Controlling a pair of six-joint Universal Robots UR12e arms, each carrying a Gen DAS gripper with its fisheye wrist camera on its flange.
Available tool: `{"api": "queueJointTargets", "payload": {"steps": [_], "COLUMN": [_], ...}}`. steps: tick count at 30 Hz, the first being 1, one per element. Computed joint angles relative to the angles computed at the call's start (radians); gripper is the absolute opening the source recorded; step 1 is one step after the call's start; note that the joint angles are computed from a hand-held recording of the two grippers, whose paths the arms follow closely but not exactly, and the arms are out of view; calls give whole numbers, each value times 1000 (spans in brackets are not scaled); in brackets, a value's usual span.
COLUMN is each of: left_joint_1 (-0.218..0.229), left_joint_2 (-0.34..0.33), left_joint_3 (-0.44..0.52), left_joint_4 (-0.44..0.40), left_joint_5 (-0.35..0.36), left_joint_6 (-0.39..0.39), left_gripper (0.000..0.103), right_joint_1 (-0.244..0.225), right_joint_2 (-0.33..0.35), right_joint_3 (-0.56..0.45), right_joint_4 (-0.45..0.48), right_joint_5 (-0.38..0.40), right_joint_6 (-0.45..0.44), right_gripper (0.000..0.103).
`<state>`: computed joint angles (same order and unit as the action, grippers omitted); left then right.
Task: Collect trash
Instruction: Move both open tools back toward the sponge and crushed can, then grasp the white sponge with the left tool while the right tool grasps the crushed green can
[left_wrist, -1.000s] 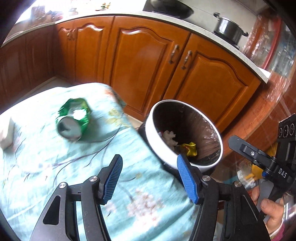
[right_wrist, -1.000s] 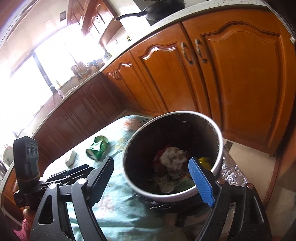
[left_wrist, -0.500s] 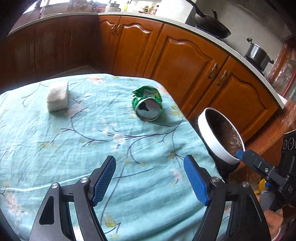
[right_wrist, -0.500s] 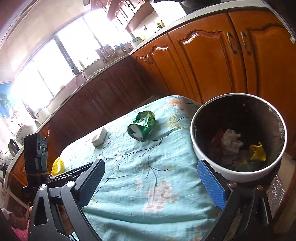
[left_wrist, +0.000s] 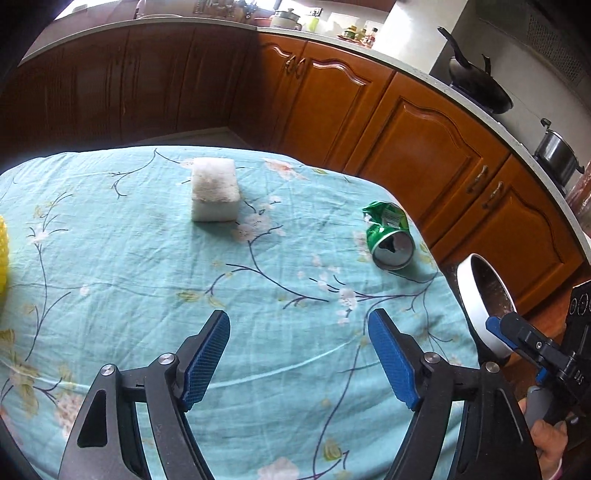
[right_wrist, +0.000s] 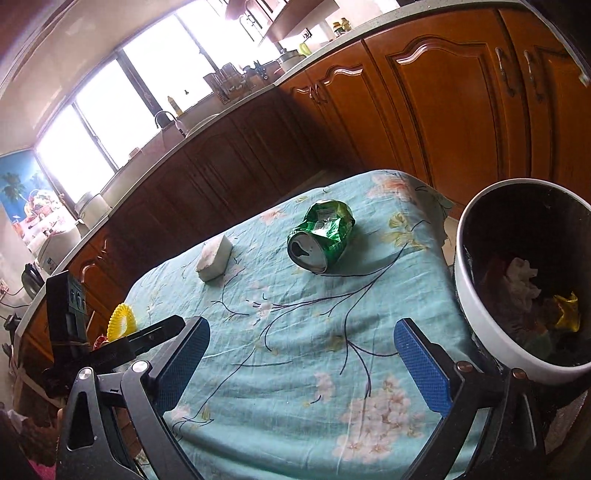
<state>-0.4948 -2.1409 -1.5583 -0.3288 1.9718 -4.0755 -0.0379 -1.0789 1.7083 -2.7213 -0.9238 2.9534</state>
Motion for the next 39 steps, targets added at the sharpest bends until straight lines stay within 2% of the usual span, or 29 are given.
{"api": "queueJointTargets", "payload": {"steps": [9, 16, 28, 31, 33, 36, 39], "left_joint_1": [38, 73, 121, 130, 137, 143, 153], "left_joint_2": [2, -17, -77, -93, -103, -115, -125], "left_joint_3": [-7, 27, 135, 155, 166, 178, 184], "left_joint_4": [-32, -72, -201, -224, -236, -244, -243], "left_joint_5": [5, 15, 61, 63, 62, 61, 39], "left_joint_6": [-20, -8, 36, 39, 43, 49, 57], "left_gripper": [79, 80, 84, 84, 84, 84, 84], "right_joint_1": [25, 40, 52, 61, 64, 70, 71], "right_joint_2": [42, 86, 183, 205, 216, 228, 239], "right_joint_3": [-58, -129, -278, -308, -320, -336, -342], "right_joint_4": [48, 94, 149, 169, 178, 217, 246], "right_joint_5": [-31, -48, -12, -45, -45, -48, -45], "right_joint_6": [-11, -10, 83, 101, 101, 84, 95], "right_gripper": [101, 101, 101, 100, 97, 88, 74]}}
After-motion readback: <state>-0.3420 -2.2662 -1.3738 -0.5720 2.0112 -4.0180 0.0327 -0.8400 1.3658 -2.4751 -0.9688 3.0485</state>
